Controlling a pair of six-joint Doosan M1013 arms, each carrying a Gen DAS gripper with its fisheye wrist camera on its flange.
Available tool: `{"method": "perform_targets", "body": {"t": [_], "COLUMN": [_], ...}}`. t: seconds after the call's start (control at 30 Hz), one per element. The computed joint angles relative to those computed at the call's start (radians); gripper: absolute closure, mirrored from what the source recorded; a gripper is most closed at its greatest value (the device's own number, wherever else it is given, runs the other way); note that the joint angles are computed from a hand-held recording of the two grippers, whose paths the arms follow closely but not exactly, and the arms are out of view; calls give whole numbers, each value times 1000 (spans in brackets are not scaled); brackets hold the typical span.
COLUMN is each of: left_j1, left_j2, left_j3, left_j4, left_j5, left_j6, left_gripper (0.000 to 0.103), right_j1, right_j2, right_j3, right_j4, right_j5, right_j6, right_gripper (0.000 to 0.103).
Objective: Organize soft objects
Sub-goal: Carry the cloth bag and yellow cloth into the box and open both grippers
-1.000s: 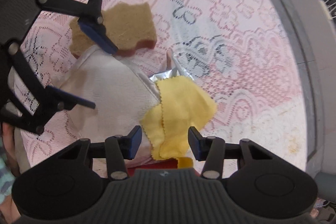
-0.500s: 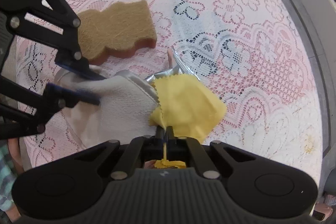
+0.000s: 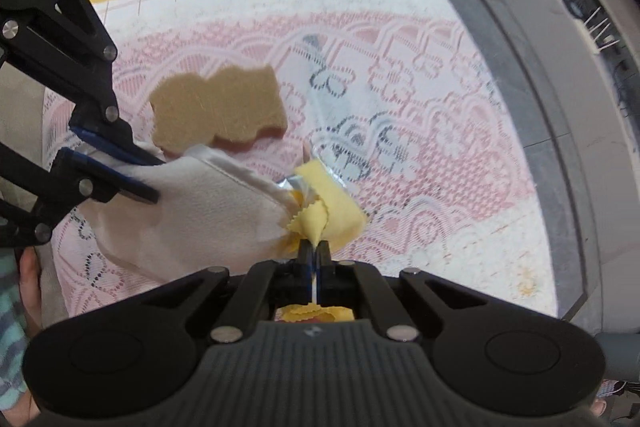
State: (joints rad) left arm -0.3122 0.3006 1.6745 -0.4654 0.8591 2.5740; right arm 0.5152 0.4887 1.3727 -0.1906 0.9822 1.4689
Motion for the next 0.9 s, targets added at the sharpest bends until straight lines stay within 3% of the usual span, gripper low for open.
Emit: {"method": "perform_targets", "body": {"t": [0.47,0.67,0.9], "left_j1": [13,20,8], "left_j2": [-104,-158,-219], "left_j3": [53,77,99], "left_j4": [146,123,9], "left_j5": [-100,-127,-132], "left_j6": [-148,-145,-80], "left_gripper": [95,94,95], "right_j1": [74,108,131], "right_j2": [-103,-150,-224], "right_j3": [40,64,134], "right_j4": [-111,-180,-250], "right_j5": [-84,-72,-44], "right_j6": [104,152,211], "right_gripper": [103,103,103]}}
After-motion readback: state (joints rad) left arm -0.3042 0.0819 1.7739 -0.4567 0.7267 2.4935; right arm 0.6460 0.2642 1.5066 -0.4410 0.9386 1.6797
